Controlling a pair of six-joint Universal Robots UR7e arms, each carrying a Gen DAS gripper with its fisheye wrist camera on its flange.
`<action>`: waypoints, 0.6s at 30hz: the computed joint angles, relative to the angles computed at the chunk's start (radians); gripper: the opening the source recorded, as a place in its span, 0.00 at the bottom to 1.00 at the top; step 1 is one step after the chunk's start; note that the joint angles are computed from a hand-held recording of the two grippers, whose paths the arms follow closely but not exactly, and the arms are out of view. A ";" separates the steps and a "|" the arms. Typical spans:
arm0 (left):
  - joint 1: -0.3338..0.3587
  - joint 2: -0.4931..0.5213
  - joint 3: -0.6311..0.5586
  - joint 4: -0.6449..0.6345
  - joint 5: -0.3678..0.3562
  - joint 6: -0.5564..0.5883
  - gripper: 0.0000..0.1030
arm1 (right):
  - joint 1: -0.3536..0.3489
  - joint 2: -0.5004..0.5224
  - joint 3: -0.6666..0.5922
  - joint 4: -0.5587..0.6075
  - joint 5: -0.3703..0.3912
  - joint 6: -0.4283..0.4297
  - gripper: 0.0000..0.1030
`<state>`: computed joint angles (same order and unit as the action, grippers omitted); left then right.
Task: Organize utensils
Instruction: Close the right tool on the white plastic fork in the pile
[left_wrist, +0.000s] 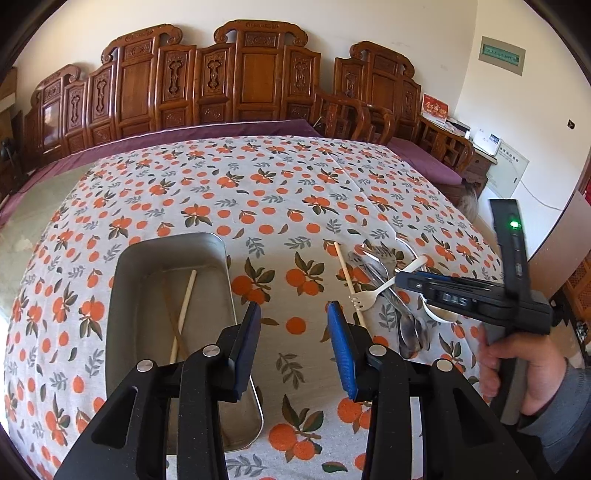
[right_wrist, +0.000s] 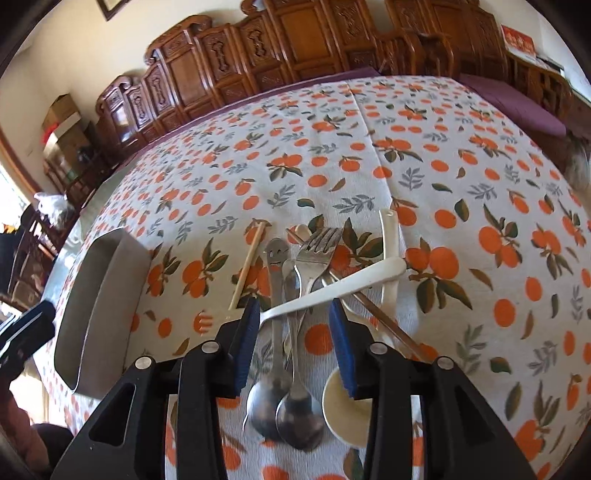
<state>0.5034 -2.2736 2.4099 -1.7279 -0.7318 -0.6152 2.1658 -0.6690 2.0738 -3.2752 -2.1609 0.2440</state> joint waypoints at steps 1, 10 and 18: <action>0.002 0.001 0.001 -0.006 -0.007 0.001 0.34 | -0.004 0.005 -0.005 0.003 -0.001 0.014 0.40; -0.002 0.017 0.014 -0.034 -0.026 0.023 0.34 | -0.006 0.038 -0.051 0.033 -0.033 0.106 0.40; -0.007 0.019 0.015 -0.032 -0.027 0.020 0.34 | 0.004 0.076 -0.104 0.094 -0.087 0.148 0.35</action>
